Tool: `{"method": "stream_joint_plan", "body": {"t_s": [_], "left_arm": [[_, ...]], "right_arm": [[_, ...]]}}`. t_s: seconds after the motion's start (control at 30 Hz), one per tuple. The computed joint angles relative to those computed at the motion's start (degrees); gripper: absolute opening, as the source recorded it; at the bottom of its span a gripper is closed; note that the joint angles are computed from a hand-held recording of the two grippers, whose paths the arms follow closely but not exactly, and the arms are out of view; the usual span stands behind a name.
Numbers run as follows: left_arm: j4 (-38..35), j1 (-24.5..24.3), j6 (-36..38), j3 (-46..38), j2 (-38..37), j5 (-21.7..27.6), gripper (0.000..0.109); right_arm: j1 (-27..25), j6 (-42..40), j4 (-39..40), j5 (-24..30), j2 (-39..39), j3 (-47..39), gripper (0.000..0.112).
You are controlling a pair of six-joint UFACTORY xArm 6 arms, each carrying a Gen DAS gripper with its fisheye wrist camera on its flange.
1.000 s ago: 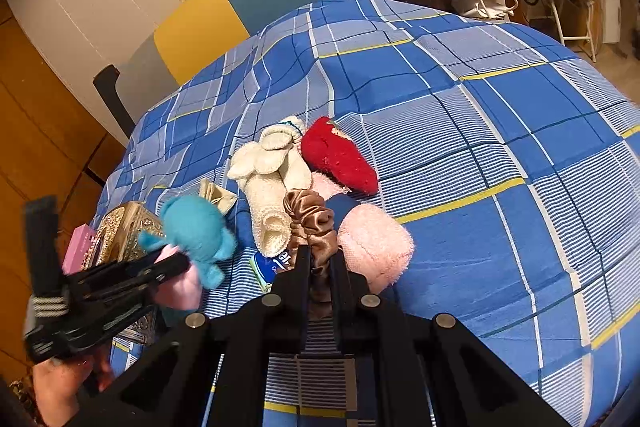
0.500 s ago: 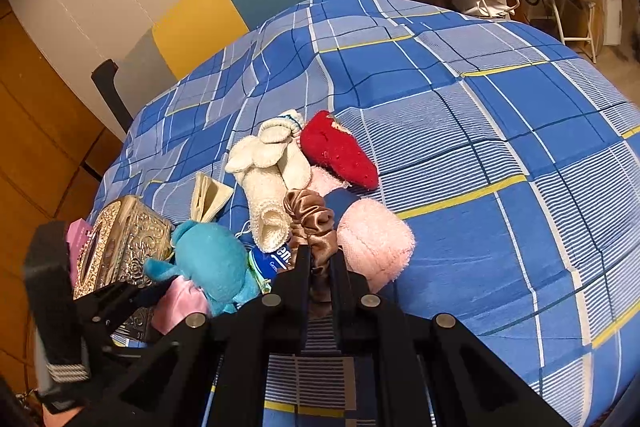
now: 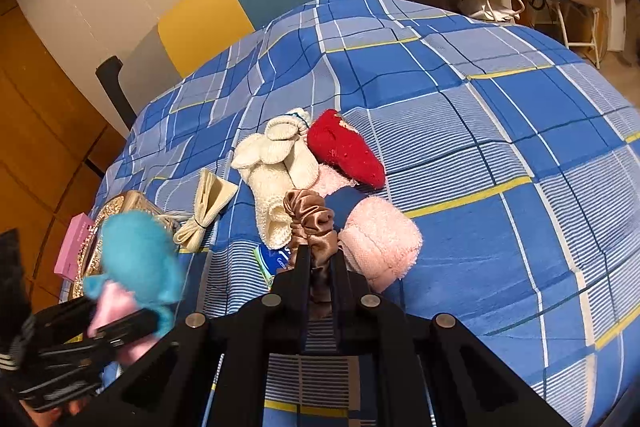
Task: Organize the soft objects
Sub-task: 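Carry the plush toy into the gold tray and open the left tool while right holds scrunchie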
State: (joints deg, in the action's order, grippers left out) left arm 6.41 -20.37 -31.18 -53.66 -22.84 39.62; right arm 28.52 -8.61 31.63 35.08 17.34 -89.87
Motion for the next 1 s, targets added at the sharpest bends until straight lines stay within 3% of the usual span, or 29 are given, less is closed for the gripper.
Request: {"method": "stream_joint_plan", "body": {"t_s": [0.27, 0.6, 0.8, 1.0], "left_arm": [[-2.86, 2.60, 2.92, 5.84, -12.80, -0.17, 0.032], [-10.73, 15.68, 8.65, 13.45, -28.38, 3.40, 0.032], [-17.67, 28.68, 15.62, 15.61, -33.79, 6.54, 0.032], [-24.12, 43.34, 25.91, 15.91, -32.56, 11.05, 0.032]], "right_arm": [[1.09, -0.76, 1.11, -1.46, -1.69, 2.32, 0.009], [4.03, 1.22, -1.08, -2.99, -4.60, 6.50, 0.009], [5.30, 2.90, -1.32, -4.48, -6.27, 8.74, 0.009], [6.50, 5.50, -2.80, -4.95, -7.15, 9.28, 0.009]]}}
